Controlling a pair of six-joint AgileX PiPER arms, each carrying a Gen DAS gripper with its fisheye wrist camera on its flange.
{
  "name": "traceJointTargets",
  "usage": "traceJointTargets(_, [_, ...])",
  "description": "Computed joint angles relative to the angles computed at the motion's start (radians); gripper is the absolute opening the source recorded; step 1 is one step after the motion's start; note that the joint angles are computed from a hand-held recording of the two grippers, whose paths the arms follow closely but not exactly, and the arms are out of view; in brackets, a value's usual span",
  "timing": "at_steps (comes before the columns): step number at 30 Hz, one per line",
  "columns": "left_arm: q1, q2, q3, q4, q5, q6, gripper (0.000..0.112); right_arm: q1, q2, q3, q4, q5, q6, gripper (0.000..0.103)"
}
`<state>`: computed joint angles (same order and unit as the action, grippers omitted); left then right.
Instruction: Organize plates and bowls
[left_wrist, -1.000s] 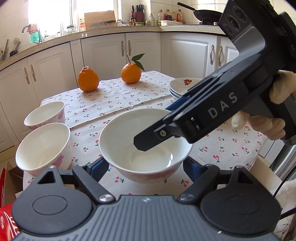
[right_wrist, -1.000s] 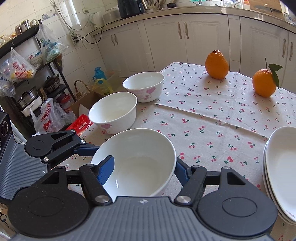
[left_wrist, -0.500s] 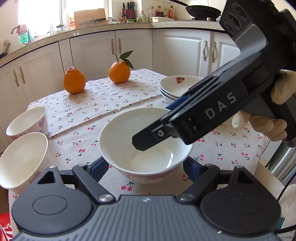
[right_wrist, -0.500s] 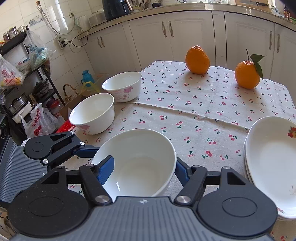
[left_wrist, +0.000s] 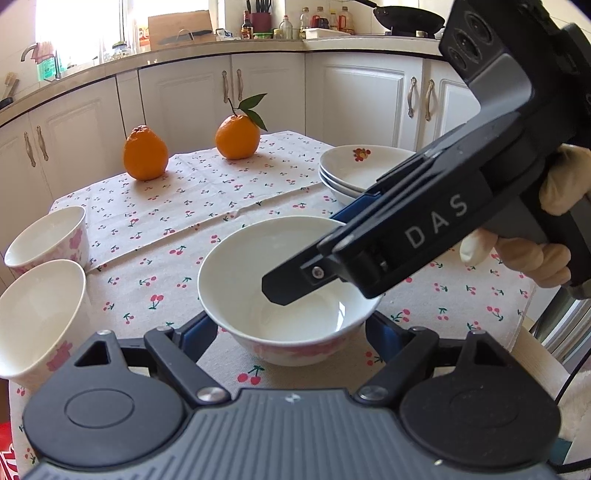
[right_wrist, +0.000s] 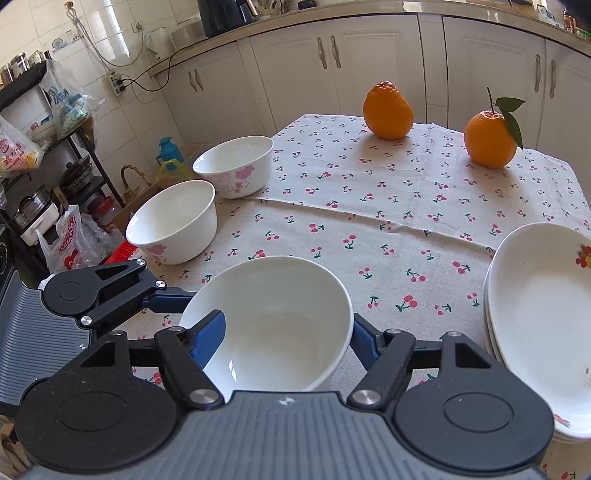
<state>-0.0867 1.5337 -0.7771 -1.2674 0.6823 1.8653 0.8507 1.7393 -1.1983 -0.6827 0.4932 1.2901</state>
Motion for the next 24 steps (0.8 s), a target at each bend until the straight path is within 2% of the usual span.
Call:
traceJointTargets(3, [-0.004,-0.01,0.019,-0.03,-0.014,0.045,0.089,0.001,-0.001,0.003,-0.011,-0.01,0.009,0.087])
traceJointTargets(5, [0.0,-0.016,0.026,-0.033,-0.013,0.058,0.093,0.011,-0.006,0.007,-0.054,-0.006,0.05,0.101])
traceJointTargets(6, [0.005,-0.019,0.03,-0.04,-0.011,0.065,0.094,0.016,-0.009,0.009,-0.075,-0.002,0.07,0.103])
traceJointTargets(16, [0.13,-0.065,0.053,0.008,0.071,0.04,0.096,0.032,0.008,-0.042,-0.076,0.036,0.042,0.103])
traceJointTargets(24, [0.257,-0.078,0.059,-0.022,0.064,0.061,0.096,0.044,0.08,-0.191,0.008,0.097,-0.137,0.103])
